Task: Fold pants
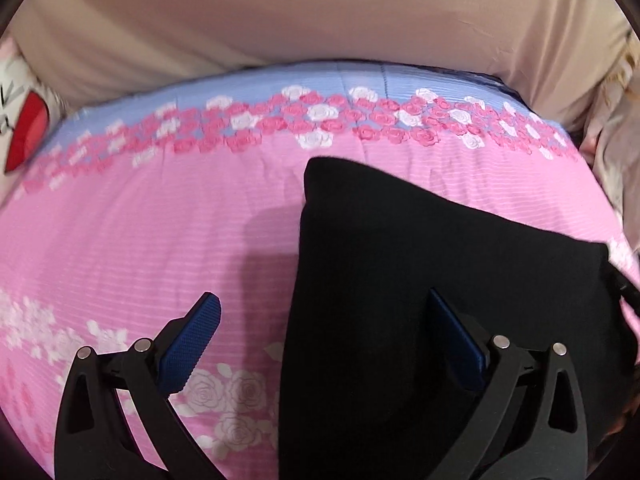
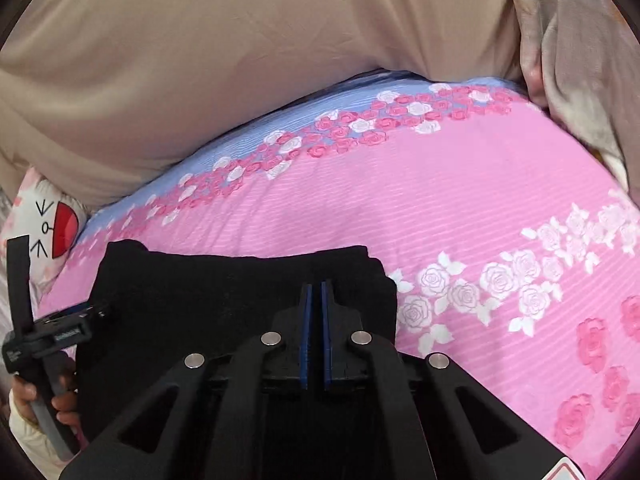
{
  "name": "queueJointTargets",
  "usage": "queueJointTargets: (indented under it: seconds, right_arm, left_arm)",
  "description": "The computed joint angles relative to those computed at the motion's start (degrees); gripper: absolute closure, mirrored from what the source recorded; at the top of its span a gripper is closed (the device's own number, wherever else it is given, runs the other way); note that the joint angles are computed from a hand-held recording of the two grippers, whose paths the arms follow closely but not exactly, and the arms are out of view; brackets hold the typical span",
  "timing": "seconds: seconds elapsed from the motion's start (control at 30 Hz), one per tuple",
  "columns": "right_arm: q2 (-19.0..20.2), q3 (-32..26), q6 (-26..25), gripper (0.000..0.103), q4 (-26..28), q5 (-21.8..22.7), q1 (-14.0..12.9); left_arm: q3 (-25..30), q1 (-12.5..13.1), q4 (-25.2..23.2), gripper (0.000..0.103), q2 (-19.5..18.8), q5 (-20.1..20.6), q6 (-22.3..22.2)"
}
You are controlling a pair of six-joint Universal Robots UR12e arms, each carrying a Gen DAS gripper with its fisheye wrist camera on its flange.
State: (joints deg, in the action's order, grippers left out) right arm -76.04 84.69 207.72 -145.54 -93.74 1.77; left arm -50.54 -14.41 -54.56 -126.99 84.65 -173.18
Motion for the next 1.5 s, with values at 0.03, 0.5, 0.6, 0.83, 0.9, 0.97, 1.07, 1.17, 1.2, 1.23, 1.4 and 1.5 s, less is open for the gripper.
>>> queueJointTargets:
  seconds: [0.03, 0.5, 0.6, 0.83, 0.9, 0.97, 1.07, 1.17, 1.2, 1.23, 1.4, 1.5]
  right_arm:
    - [-0.52, 0.07, 0.30, 0.088, 0.26, -0.40, 0.17]
    - [-7.73, 12.83, 14.23, 0.020, -6.81, 17.76, -1.61]
    - [-6.92, 12.37, 13.98, 0.055, -8.33, 16.67, -1.10]
    - [-4.60, 4.78, 5.23, 0.065, -10.50, 11.83, 2.44]
    - [-3.37, 2.89, 3.29, 0.062, -9.91, 13.97, 2.79]
    - [-1.87, 1.73, 2.80, 0.053, -6.94, 15.60, 2.98]
    - [-0.53, 1.26, 4.45, 0.040, 2.06, 15.37, 3.32]
    - [-2.67, 4.43, 8.88, 0.038, -1.00, 15.70, 2.93]
    - [-3.18, 4.13, 9.03, 0.037, -0.56, 13.87, 3.08]
    - [-3.42, 3.65, 8.56, 0.036, -0.83, 12.07, 3.26]
    - [-0.62, -2.18, 2.72, 0.036, -2.23, 6.76, 4.03]
    - [3.08, -6.86, 0.35, 0.036, 2.34, 5.64, 3.62]
  left_arm:
    - [-0.96, 0.10, 1.09, 0.005, 0.84, -0.18, 0.45]
    - [-11.29, 5.20, -8.93, 0.006, 8.03, -22.13, 2.21]
    - [-9.76, 5.87, -10.32, 0.046, 7.02, -27.14, 2.11]
    - [-9.10, 8.18, -1.17, 0.066, 8.60, -30.00, 2.43]
    - [-8.85, 8.53, -1.43, 0.058, 9.09, -25.50, 2.59]
    - [-9.37, 8.42, -3.42, 0.039, 9.14, -18.68, 2.47]
    - [-13.34, 8.09, -0.85, 0.032, 10.15, -8.15, 1.64]
    - [-14.90, 9.48, 1.17, 0.030, 11.57, -8.93, -1.28]
    - [-15.57, 9.68, 3.92, 0.030, 12.07, -8.98, -1.57]
    - [-15.48, 9.55, 5.89, 0.030, 12.21, -9.00, -1.39]
    - [-6.61, 7.87, 5.42, 0.023, 7.06, -13.40, -1.50]
    - [2.62, 6.13, 0.22, 0.018, 0.60, -9.71, -2.24]
